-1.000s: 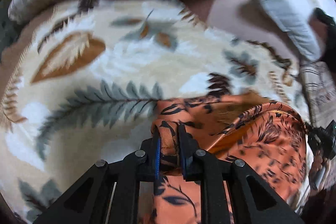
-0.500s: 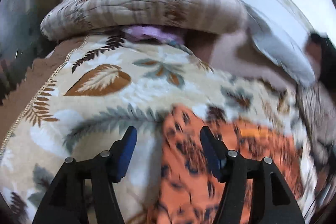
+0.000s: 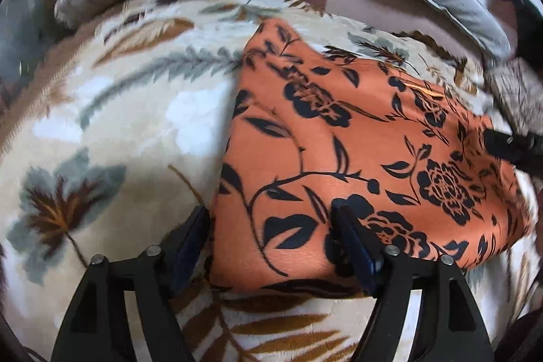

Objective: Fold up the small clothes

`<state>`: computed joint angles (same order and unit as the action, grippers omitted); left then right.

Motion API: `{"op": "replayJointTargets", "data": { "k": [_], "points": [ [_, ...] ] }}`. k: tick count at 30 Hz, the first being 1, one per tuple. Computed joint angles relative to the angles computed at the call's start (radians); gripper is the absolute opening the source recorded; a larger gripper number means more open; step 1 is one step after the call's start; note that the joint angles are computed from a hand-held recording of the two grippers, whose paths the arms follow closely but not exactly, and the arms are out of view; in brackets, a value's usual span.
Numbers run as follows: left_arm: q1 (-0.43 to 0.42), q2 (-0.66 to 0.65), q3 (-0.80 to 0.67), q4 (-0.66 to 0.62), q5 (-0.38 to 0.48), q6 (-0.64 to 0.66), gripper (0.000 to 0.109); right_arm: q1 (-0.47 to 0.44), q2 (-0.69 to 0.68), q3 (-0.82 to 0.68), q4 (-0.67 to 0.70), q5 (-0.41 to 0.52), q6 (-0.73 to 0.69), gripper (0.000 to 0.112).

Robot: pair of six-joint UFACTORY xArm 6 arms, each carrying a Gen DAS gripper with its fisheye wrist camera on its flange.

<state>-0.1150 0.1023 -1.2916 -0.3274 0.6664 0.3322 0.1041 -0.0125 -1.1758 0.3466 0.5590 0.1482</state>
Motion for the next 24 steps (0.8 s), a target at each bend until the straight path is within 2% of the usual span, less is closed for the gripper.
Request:
{"op": "replayJointTargets", "data": {
  "k": [4,7,9,10,12,14,16,18,21,24],
  "points": [
    [-0.009,-0.003,0.013,0.007,-0.031,0.004,0.081,0.063,0.176,-0.201,-0.044,0.083,0.025,0.052],
    [-0.009,-0.008,0.028,-0.004,-0.043,0.008,0.082,0.095,0.365,-0.429,-0.244,0.182,0.167,0.052],
    [-0.003,0.003,0.013,-0.028,-0.029,0.002,0.083,0.094,0.457,-0.544,-0.356,0.178,0.249,0.052],
    [-0.003,0.002,0.014,-0.029,-0.029,0.001,0.084,0.087,0.495,-0.603,-0.392,0.198,0.287,0.051],
    [-0.008,-0.005,0.025,-0.024,-0.044,-0.003,0.084,0.065,0.537,-0.676,-0.379,0.236,0.347,0.051],
    [-0.010,-0.017,0.033,-0.036,-0.050,0.005,0.084,0.053,0.486,-0.619,-0.409,0.191,0.432,0.050],
    [-0.011,-0.022,0.028,-0.026,-0.038,-0.011,0.084,0.045,0.356,-0.456,-0.523,0.092,0.508,0.050],
    [-0.010,-0.030,0.028,-0.040,-0.038,-0.018,0.084,0.026,0.208,-0.281,-0.523,0.039,0.496,0.050],
    [-0.019,-0.072,0.078,-0.073,-0.109,0.008,0.084,0.007,0.015,-0.077,-0.534,0.044,0.475,0.052],
    [-0.039,-0.097,0.116,0.045,-0.155,-0.040,0.085,-0.006,-0.199,0.138,-0.553,0.059,0.482,0.052]
  ]
}}
